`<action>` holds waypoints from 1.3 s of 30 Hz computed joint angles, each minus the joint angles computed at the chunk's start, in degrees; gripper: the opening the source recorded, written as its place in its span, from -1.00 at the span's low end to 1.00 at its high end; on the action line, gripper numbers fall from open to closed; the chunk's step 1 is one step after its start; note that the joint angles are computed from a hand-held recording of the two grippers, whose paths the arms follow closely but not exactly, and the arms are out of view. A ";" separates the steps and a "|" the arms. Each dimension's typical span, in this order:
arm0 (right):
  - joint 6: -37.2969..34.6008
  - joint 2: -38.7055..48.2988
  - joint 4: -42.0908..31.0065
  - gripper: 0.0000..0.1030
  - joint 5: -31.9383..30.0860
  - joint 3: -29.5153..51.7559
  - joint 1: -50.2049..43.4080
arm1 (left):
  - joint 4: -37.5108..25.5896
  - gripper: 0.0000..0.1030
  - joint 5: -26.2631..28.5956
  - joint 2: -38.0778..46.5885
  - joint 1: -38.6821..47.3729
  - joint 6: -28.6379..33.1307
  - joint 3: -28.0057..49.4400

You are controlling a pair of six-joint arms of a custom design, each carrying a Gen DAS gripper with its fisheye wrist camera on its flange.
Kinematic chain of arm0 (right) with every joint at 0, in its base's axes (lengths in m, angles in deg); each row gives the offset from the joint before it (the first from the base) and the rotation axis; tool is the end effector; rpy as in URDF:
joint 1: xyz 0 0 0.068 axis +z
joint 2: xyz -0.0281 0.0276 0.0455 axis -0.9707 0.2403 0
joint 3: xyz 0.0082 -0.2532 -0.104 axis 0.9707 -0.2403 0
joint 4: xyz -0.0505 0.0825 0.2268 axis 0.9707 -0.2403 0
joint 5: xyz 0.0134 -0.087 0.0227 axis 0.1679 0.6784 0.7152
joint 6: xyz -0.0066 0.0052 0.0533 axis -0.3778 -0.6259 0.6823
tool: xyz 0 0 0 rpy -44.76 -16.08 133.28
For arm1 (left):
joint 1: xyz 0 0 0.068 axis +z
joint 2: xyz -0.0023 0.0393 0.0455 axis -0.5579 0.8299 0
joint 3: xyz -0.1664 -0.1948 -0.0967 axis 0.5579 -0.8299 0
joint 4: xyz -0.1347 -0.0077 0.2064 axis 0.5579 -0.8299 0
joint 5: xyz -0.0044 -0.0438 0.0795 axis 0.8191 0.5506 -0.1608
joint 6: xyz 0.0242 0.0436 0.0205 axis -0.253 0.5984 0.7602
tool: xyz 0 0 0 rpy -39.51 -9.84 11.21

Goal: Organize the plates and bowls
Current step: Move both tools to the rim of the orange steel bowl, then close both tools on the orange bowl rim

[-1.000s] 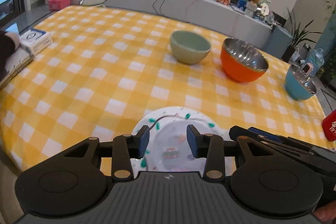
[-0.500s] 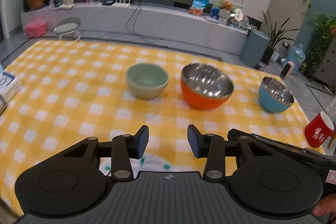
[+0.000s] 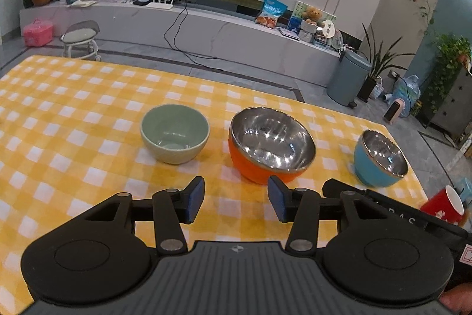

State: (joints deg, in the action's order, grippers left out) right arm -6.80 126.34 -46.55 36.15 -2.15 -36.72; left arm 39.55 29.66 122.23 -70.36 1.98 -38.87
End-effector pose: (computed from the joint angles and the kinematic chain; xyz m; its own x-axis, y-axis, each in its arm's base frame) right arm 0.2397 0.1782 0.1096 -0.5793 0.4189 -0.6993 0.1462 0.8973 0.4164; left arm 0.2682 -0.1905 0.1449 -0.6881 -0.0591 -0.7232 0.1816 0.9509 -0.2505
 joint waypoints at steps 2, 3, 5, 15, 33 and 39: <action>-0.29 1.50 0.75 0.27 -0.03 1.05 -1.16 | 0.74 0.09 0.60 2.11 0.94 -0.43 1.46; -0.44 2.41 1.36 0.27 -0.03 1.48 -1.75 | 0.99 0.09 0.89 3.07 1.36 -0.67 2.20; -0.98 4.19 2.35 0.27 -0.56 2.53 -3.08 | 1.53 0.09 1.64 4.77 2.29 -1.21 3.61; -2.99 11.40 1.13 0.20 -2.58 10.06 -8.46 | 0.23 0.09 3.41 15.40 3.78 -1.36 14.89; -3.11 19.35 5.00 -0.52 -8.75 16.00 -13.63 | -6.38 -0.43 0.98 27.28 3.01 -0.43 29.72; -1.64 19.42 6.86 -0.68 -11.12 15.16 -13.96 | -8.90 -0.79 -1.20 27.48 2.60 0.04 31.18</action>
